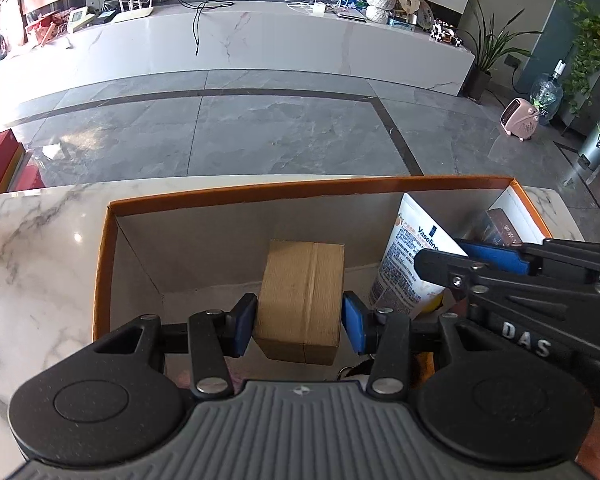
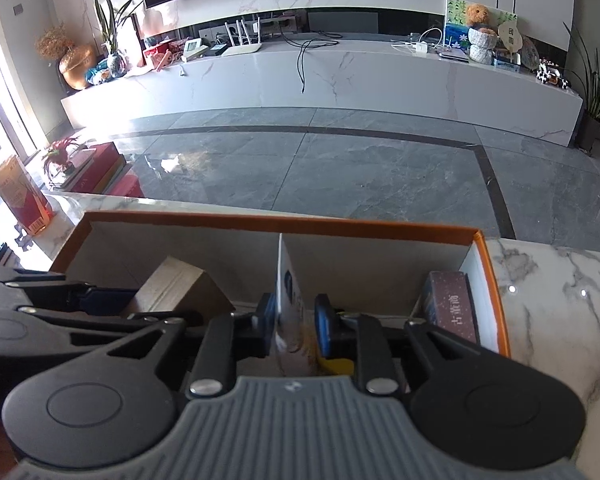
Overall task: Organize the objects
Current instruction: 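Lower the cardboard box and Vaseline tube into the orange box and open both tools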
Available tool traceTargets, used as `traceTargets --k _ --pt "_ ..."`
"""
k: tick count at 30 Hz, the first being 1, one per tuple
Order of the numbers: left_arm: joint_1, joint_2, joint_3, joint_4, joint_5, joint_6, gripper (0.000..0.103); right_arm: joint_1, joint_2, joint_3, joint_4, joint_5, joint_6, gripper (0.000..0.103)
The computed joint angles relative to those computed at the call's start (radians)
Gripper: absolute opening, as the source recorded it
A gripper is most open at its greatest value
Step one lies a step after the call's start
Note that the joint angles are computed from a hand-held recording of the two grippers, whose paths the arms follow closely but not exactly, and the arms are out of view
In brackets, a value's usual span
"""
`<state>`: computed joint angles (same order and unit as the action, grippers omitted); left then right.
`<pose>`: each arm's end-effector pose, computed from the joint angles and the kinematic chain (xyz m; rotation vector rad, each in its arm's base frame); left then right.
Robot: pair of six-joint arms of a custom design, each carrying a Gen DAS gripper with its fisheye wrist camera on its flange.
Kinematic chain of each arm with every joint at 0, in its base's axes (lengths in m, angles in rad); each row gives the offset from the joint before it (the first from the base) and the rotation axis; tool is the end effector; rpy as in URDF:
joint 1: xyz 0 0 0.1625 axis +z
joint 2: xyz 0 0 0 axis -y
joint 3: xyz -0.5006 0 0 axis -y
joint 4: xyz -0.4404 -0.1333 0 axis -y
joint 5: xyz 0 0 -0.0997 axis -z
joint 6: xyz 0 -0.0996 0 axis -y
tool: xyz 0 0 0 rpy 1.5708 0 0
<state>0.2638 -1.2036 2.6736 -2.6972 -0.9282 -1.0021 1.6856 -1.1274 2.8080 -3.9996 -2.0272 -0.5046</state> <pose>-0.2307 -0.2622 0.0829 0.5253 2.4628 -0.5889 0.1232 -0.2882 0.1792 0.5310 -2.3884 0.8289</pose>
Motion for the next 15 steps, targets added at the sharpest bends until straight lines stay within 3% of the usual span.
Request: traceTargets --k 6,15 --pt "0.014 0.059 -0.019 -0.008 -0.009 -0.040 0.053 0.040 -0.032 0.030 -0.018 -0.036 0.001 0.030" --pt "0.050 0.104 -0.024 -0.075 -0.035 -0.123 0.053 0.034 -0.050 0.071 -0.074 -0.035 -0.030 0.030"
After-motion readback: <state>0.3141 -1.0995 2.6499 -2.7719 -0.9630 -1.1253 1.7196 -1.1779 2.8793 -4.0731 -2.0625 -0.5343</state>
